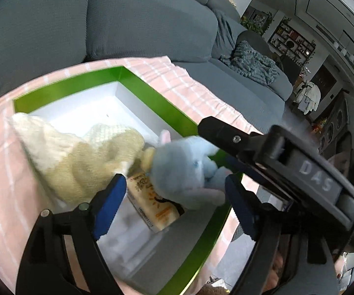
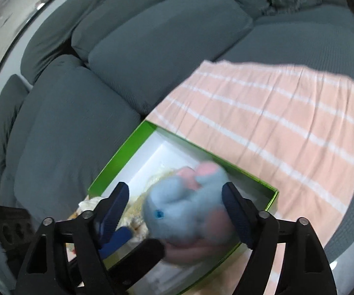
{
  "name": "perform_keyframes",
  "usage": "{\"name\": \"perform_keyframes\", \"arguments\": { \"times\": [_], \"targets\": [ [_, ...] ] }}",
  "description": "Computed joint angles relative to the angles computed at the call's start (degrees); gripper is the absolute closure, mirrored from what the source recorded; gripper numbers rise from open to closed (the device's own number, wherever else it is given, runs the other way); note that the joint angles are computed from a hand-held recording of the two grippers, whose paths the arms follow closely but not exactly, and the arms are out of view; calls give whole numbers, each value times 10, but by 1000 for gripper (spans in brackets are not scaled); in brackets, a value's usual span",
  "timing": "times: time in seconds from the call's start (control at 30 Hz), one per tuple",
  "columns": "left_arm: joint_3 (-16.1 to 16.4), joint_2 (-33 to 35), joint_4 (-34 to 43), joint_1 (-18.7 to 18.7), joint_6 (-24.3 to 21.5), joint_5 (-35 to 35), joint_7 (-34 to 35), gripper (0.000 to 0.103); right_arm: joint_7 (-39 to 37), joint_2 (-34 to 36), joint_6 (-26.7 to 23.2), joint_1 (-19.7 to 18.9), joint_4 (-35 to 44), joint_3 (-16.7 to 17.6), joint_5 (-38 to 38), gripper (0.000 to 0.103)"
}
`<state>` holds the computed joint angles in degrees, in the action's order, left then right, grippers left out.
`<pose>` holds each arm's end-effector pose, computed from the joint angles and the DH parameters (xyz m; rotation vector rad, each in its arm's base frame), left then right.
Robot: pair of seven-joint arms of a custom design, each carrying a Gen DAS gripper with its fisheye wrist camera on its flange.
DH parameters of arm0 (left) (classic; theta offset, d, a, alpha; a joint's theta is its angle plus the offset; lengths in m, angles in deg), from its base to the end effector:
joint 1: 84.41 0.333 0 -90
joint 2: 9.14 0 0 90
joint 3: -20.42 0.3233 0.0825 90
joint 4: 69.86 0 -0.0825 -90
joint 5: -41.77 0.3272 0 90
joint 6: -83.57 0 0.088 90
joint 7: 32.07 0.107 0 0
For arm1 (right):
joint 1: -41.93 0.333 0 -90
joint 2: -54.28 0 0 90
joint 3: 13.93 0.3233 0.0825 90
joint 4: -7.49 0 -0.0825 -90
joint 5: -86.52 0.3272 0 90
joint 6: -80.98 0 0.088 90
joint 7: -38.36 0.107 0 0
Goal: Organize soft objects
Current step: 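Open the right tool to drop the elephant into the box, then move the right tool to the lavender mesh puff and grasp it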
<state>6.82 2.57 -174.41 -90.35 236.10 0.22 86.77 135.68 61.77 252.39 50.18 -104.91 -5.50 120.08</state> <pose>0.5817 -0.1735 0.5236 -1.6915 2.2410 -1.2114 0.5692 0.1246 0.5433 -1.2385 1.8415 -0.2044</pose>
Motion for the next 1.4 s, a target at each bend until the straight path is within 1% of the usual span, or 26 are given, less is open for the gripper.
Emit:
{"name": "perform_keyframes", "arguments": {
  "times": [0.03, 0.07, 0.2, 0.3, 0.37, 0.4, 0.43, 0.47, 0.5, 0.6, 0.63, 0.7, 0.73, 0.83, 0.9, 0.97, 1.03, 1.07, 1.1, 1.17, 1.2, 1.27, 1.3, 1.33, 1.37, 1.4],
  "targets": [
    [1, -10, -9, 2, 5, -3, 3, 20, 36, -5, 15, 17, -9, -18, -47, 21],
    [4, -14, -15, 1, 12, 1, 1, 20, 42, -7, 24, 28, -12, -27, -59, 20],
    [14, -48, -54, 6, 39, 0, 4, 20, -26, -11, 45, 65, -8, -47, 3, 14],
    [22, -68, -75, 12, 53, -24, 8, 19, 28, -13, 61, 58, -13, -35, -71, 13],
    [31, -89, -99, 17, 62, -34, 8, 19, 46, -13, 66, 83, -12, -57, -99, 13],
    [34, -97, -109, 18, 68, -34, 7, 17, 69, -13, 69, 86, -13, -59, -132, 12],
    [39, -107, -122, 19, 75, -32, 5, 9, 66, -12, 72, 86, -11, -55, -138, 11],
    [44, -118, -136, 20, 85, -29, 1, 4, 50, -10, 76, 69, -9, -32, -129, 6],
    [49, -128, -150, 21, 95, -27, -3, 2, -2, -9, 81, 46, -5, 3, -87, 3],
    [65, -157, -187, 26, 124, -40, -4, 1, -250, -2, 94, -41, 28, 143, 136, 3],
    [73, -170, -202, 29, 128, -51, 2, 1, -325, 1, 95, -55, 42, 173, 205, 3],
    [88, -191, -227, 32, 131, -63, 11, 1, -434, 6, 100, -55, 68, 198, 306, 0],
    [96, -204, -245, 38, 135, -61, 11, 1, -462, 11, 105, -66, 77, 222, 328, 0],
    [108, -231, -290, 56, 157, -31, -16, 1, -539, 24, 93, -63, 101, 245, 373, 0],
    [125, -246, -320, 67, 164, -21, -21, 1, -560, 30, 74, -21, 112, 215, 368, 0],
    [144, -253, -342, 71, 182, -33, -22, 1, -513, 39, 84, 21, 113, 187, 310, 0],
    [183, -256, -353, 49, 194, -97, 22, 1, -425, 54, 93, 81, 112, 138, 217, 0],
    [200, -255, -354, 42, 191, -132, 45, 1, -404, 60, 88, 91, 115, 130, 198, 0],
    [204, -254, -356, 51, 185, -141, 45, 1, -359, 70, 67, 87, 121, 136, 155, 0],
    [170, -251, -366, 110, 192, -66, -36, 1, -325, 86, 12, 101, 147, 121, 139, 0],
    [160, -247, -368, 122, 211, -44, -54, 1, -288, 101, -19, 115, 169, 110, 114, 0],
    [169, -242, -367, 121, 236, -39, -56, 1, -215, 131, -54, 157, 215, 70, 47, 0],
    [175, -239, -364, 124, 232, -35, -62, 1, -165, 151, -80, 198, 251, 25, 1, 0],
    [177, -238, -363, 129, 227, -31, -76, 1, -108, 175, -111, 222, 294, 0, -61, 0],
    [184, -238, -361, 131, 216, -36, -84, 1, -59, 203, -142, 230, 344, -6, -118, 0],
    [192, -239, -359, 129, 206, -45, -83, 1, -14, 235, -157, 227, 394, 9, -178, 0]
  ]
}}
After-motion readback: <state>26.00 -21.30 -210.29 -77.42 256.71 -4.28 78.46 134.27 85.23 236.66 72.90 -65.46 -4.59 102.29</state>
